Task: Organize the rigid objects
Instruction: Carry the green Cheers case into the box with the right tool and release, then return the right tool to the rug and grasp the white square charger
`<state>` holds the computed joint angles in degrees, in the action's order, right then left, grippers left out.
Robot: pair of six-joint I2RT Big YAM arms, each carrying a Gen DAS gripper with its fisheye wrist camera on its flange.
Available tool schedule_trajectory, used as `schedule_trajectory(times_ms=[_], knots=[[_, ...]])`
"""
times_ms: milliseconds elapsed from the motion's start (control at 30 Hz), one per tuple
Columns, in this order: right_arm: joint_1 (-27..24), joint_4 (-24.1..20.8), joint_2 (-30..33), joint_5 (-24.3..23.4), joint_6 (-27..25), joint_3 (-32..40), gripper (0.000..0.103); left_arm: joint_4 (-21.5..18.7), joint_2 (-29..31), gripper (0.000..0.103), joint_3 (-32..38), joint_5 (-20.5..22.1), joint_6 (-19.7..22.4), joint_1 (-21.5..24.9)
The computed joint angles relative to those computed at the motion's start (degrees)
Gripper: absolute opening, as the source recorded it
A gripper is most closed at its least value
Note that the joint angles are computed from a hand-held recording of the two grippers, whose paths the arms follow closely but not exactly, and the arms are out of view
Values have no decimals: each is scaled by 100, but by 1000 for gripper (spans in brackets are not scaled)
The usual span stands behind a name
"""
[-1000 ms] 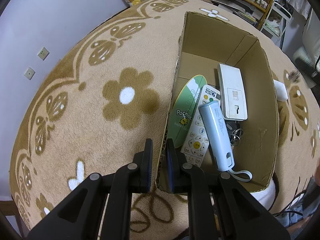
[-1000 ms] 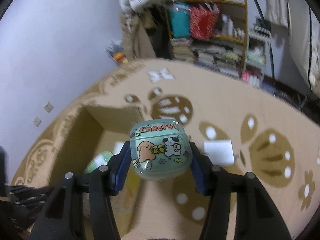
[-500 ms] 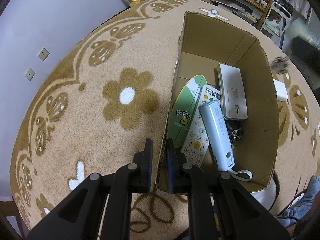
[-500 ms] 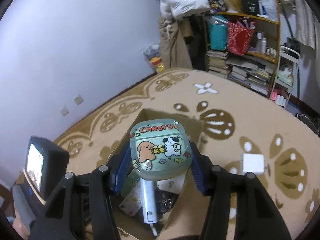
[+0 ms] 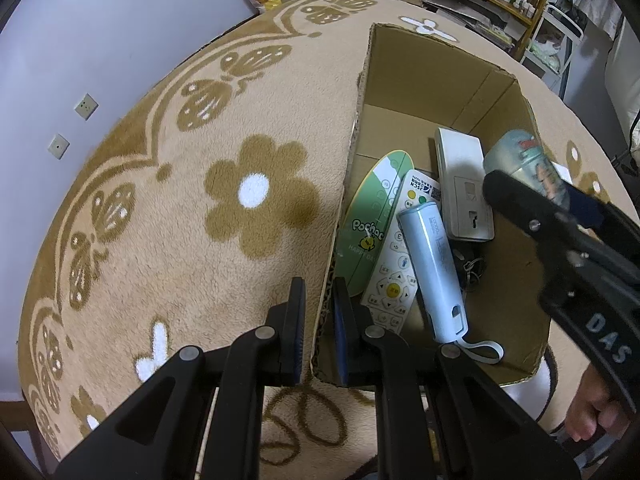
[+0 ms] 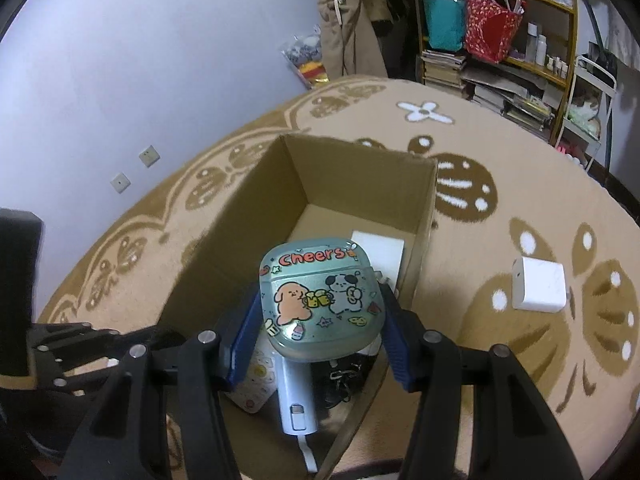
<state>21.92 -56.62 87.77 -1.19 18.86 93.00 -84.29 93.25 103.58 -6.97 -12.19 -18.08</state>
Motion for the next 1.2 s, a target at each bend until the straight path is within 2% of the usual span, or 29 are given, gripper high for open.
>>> schedule_trajectory(times_ms=[300,400,633,700,767,967,1200], knots=[[133,5,76,385,-156,-1,60,-18,9,13,25,68,-10,36],[137,-26,84,315,-174,14,60,-12,7,13,19,70,-9,40],[63,220,-78,311,-114,-21,61,-11,0,13,8,55,6,37],[7,240,-116,338,-62,-24,72,-7,-3,13,6,69,2,39],[-57,253,-156,433,-42,-36,78,-6,-3,13,10,81,-17,42],[-315,298,-235,843,-80,-82,89,-17,4,13,17,31,-9,24],[-732,238,-163,1084,-21,-79,91,-23,12,13,24,8,-7,19]])
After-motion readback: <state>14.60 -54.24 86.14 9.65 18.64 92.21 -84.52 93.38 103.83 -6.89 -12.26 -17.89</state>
